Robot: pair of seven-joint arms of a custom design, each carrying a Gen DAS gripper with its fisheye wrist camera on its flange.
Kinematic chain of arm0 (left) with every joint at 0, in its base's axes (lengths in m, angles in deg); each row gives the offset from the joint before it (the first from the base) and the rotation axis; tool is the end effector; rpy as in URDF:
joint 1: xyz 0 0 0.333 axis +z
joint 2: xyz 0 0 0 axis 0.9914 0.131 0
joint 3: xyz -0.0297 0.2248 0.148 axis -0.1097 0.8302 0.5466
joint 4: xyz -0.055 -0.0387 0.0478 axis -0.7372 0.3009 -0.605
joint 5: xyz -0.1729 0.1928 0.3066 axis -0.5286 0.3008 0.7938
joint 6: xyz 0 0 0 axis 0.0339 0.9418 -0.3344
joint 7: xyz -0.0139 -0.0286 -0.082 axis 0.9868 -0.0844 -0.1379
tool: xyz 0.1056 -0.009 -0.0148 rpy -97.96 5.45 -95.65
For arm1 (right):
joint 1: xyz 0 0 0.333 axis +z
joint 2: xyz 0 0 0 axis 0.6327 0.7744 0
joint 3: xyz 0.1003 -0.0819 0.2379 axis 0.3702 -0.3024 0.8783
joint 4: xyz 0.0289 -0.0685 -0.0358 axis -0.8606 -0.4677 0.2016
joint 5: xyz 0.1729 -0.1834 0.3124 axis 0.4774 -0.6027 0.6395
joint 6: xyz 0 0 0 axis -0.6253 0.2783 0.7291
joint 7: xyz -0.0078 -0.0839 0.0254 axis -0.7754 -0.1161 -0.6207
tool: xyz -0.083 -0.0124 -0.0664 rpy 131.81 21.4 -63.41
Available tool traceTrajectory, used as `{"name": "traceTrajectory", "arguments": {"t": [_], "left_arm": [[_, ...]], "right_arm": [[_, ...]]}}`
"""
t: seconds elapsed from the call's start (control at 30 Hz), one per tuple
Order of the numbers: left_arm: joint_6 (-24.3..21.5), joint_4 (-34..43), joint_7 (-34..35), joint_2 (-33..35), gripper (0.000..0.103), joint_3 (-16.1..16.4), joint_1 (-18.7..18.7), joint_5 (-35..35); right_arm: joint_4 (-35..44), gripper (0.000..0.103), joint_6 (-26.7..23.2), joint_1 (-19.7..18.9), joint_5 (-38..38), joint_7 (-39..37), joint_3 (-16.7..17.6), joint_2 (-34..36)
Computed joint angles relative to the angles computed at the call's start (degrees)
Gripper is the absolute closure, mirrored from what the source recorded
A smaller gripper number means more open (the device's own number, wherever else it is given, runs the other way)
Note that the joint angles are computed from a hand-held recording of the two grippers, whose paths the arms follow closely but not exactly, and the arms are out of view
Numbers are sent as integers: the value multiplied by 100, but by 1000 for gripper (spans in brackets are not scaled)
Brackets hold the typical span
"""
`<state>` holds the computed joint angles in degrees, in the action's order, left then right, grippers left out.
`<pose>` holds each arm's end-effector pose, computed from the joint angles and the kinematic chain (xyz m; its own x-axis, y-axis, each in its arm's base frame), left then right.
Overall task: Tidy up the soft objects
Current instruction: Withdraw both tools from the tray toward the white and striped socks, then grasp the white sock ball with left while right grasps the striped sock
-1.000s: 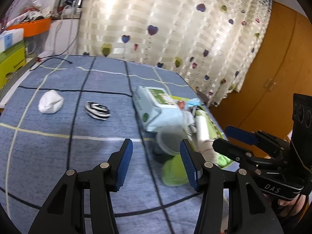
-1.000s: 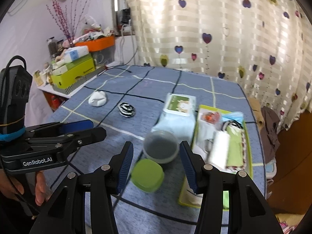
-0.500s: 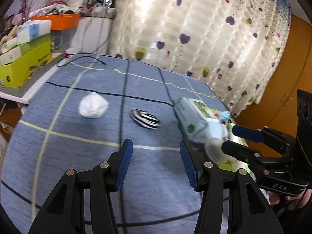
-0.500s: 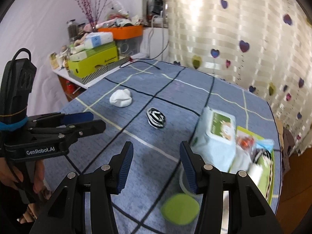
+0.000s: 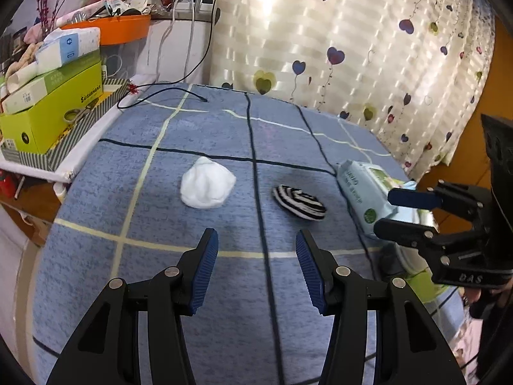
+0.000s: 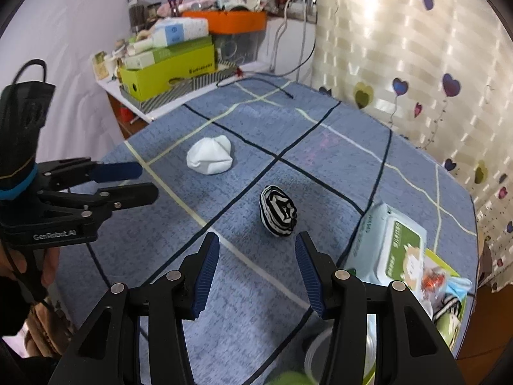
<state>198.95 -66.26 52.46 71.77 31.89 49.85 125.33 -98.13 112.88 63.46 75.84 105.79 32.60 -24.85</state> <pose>0.4291 -0.4787 0.3666 0.0338 -0.9649 0.2606 -0.7070 -0.2074 -0.6762 0.5181 0.3043 0.3997 0.7455 -0.6649 0.0463 -0.5207 -0.6244 -0.5822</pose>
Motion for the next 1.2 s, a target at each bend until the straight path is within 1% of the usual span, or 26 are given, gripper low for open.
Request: {"name": "traceTrajectory", "arguments": {"t": [0.07,0.13,0.27,0.37,0.47,0.57,0.7,0.73,0.83,0.87,0.9,0.97,1.0,1.07,1.13,1.2], "left_arm": [[41,-4,166,9,51,16,64,-70],[-7,21,390,34,51,21,113,-182],[187,51,820,144,51,57,255,-434],[152,118,1027,245,51,102,301,-617],[215,188,1207,333,51,163,338,-676],[252,343,1480,485,51,203,393,-793],[68,723,2031,798,51,218,417,-1117],[-57,856,2191,901,51,216,413,-1242],[-24,1072,2494,1111,51,248,438,-1486],[-42,1155,2560,1187,51,270,436,-1563],[-33,1233,2621,1263,51,290,438,-1633],[-59,1367,2718,1378,51,332,404,-1718],[-60,1410,2750,1414,51,352,390,-1751],[-55,1535,2890,1527,51,356,397,-1866],[-173,1716,3026,1671,51,375,368,-1968],[-187,1855,3131,1808,51,377,374,-2102]], "right_arm": [[382,54,-223,35,-360,219,-48,327],[665,54,-416,54,-486,250,-78,567],[1455,54,-923,158,-870,537,-221,1233],[1869,54,-1155,273,-1172,758,-347,1592],[2214,54,-1367,350,-1383,830,-416,1878],[2672,54,-1649,386,-1444,906,-451,2217],[3219,54,-1984,437,-1503,958,-494,2625],[3318,54,-2041,442,-1499,961,-499,2697],[3616,54,-2229,497,-1577,1023,-557,2927],[3689,56,-2273,507,-1597,1034,-571,2984],[3721,68,-2269,514,-1616,1046,-588,3015],[3774,83,-2267,520,-1643,1090,-620,3056],[3779,87,-2254,512,-1632,1102,-619,3061],[3769,93,-2229,469,-1576,1070,-596,3045],[3695,94,-2172,445,-1539,1038,-583,2987],[3621,95,-2109,425,-1500,1006,-568,2932]]}}
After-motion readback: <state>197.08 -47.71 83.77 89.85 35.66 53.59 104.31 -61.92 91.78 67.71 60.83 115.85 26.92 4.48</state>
